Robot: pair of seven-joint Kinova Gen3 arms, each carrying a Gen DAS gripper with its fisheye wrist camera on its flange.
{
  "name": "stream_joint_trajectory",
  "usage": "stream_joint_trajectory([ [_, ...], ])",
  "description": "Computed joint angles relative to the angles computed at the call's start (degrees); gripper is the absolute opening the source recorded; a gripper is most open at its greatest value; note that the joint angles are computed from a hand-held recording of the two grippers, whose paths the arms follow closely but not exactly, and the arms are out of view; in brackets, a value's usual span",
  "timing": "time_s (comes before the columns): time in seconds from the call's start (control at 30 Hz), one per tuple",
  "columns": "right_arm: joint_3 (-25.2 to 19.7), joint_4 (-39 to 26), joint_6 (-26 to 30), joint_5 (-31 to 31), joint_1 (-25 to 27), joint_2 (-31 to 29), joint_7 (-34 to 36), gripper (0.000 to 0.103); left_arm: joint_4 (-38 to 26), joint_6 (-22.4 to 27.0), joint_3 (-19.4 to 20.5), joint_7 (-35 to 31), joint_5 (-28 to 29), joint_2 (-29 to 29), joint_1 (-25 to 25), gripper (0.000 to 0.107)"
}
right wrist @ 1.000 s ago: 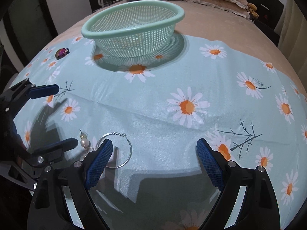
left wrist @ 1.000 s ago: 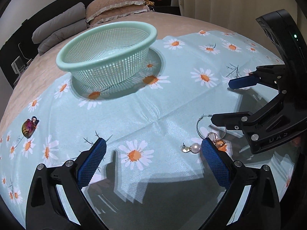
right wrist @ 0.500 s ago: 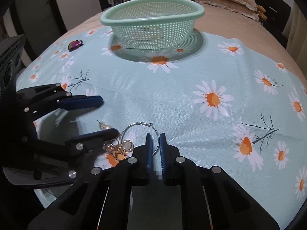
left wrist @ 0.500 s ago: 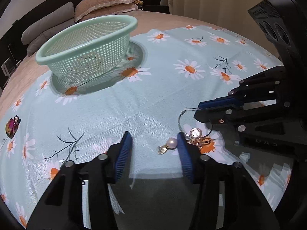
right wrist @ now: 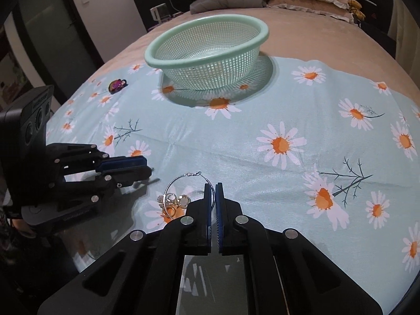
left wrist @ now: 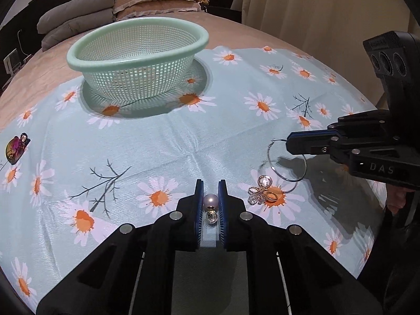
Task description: Organize jewelry
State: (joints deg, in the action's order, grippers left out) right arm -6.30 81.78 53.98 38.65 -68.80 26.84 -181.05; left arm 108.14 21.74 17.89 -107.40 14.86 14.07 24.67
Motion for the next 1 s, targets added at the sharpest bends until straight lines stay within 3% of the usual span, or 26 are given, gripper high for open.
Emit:
stream_joint_trajectory([
  [0.13, -0.5, 0.1, 1.0, 0.4, -0.1, -1.4, 1.2, 0.003, -1.2, 2.0, -2.6, 3.3, -3.5, -0.6, 1.9, 0.012],
  [0.47, -1.2, -2.2, 5.6, 2.4, 0.0, -2.9, 2.8, 0.003, -2.4, 3.8, -2.7, 2.3, -2.9, -3.2, -0.6, 0.012],
  [0.6, -1.3, -3.4, 6.3, 3.2, 0.2, -3.2, 3.5, 0.003, -3.3, 3.4, -5.2, 7.6, -8.2, -3.8, 1.8, 0.012],
  [1.0, -1.2, -7.5, 8.0, 1.9, 1.5, -2.2, 9.1, 0.003, -6.3, 5.3, -5.7, 10.7, -12.0, -4.3, 0.7, 0.012],
])
